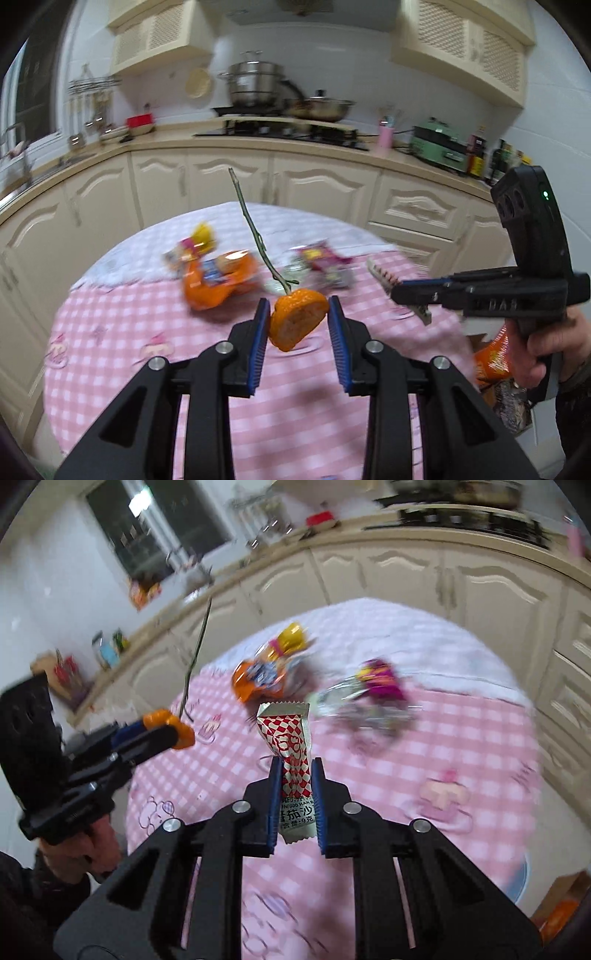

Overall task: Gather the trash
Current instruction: 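Carry the peel and wrapper to the blue bin and release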

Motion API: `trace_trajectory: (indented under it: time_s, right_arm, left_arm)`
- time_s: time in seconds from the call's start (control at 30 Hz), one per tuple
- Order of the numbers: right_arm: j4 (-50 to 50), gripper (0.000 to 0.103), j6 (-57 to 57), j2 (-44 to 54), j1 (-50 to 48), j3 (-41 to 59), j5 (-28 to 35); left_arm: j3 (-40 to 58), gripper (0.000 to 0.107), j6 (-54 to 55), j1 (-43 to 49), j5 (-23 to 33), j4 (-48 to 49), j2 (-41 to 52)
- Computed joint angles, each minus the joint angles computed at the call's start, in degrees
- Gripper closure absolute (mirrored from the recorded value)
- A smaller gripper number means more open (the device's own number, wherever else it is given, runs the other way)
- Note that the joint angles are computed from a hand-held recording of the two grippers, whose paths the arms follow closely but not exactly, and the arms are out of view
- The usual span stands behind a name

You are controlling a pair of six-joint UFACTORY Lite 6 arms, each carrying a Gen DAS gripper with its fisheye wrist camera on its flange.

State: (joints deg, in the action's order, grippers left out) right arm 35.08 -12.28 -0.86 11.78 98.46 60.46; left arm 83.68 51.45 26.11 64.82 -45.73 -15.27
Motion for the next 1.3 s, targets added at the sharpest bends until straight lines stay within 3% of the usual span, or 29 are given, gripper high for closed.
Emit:
trace_trajectory:
  time_s: [0.23, 0.3, 0.4, 0.53, 0.73, 0.87, 0.9, 0.93, 0.97, 1.0, 1.03, 1.17, 1.3]
  right_arm:
    - [11.6, 0.087, -14.1, -11.8, -34.5, -13.1, 13.0]
    - [14.7, 0.087, -19.4, -11.5, -46.3, -14.7, 18.9]
    - [13.1, 0.087, -24.4, -9.4, -61.2, -17.7, 22.0]
    - [8.8, 0.087, -27.6, -5.0, -69.6, -21.8, 20.4]
    - [5.2, 0.087, -28.2, 3.1, -71.6, -26.5, 13.5]
    - [5.1, 0.083, -26.2, 7.3, -70.9, -28.4, 9.4]
    - [5.5, 0.078, -25.0, 9.4, -70.9, -27.8, 9.0]
    - [6.3, 0.075, -24.9, 11.0, -71.5, -27.5, 9.1]
    - [6.6, 0.049, -24.2, 11.2, -72.1, -27.5, 8.9]
    - [6.6, 0.017, -23.7, 11.5, -72.3, -27.2, 8.1]
    - [7.2, 0.016, -23.8, 10.6, -73.1, -27.8, 7.0]
    - [6.7, 0.007, -23.4, 10.2, -74.2, -27.3, 6.9]
    - [6.4, 0.006, -22.1, 8.4, -74.0, -26.6, 6.8]
  left_arm:
    - [0.5, 0.076, -15.4, -26.0, -6.8, 9.5, -1.1]
    - [1.5, 0.076, -22.5, -37.4, -10.0, 14.6, 1.1]
    - [3.9, 0.076, -31.0, -50.8, -13.4, 20.6, 7.6]
    - [9.5, 0.076, -35.1, -60.2, -14.0, 20.4, 19.1]
    - [24.7, 0.076, -41.4, -69.0, -12.0, 23.4, 40.1]
    - [39.4, 0.073, -44.9, -71.7, -6.6, 25.0, 54.6]
    - [43.4, 0.070, -45.9, -72.0, -4.8, 25.6, 57.7]
    - [47.7, 0.056, -48.0, -72.5, -3.2, 27.7, 60.7]
    - [50.7, 0.045, -49.1, -72.6, -2.4, 29.0, 62.5]
    - [51.3, 0.028, -50.2, -73.0, -3.4, 31.2, 62.6]
    - [49.6, 0.022, -50.6, -73.3, -4.8, 32.5, 61.1]
    - [52.2, 0.021, -52.8, -73.2, -4.1, 37.2, 61.0]
    - [48.0, 0.021, -53.2, -72.4, -6.5, 38.5, 56.0]
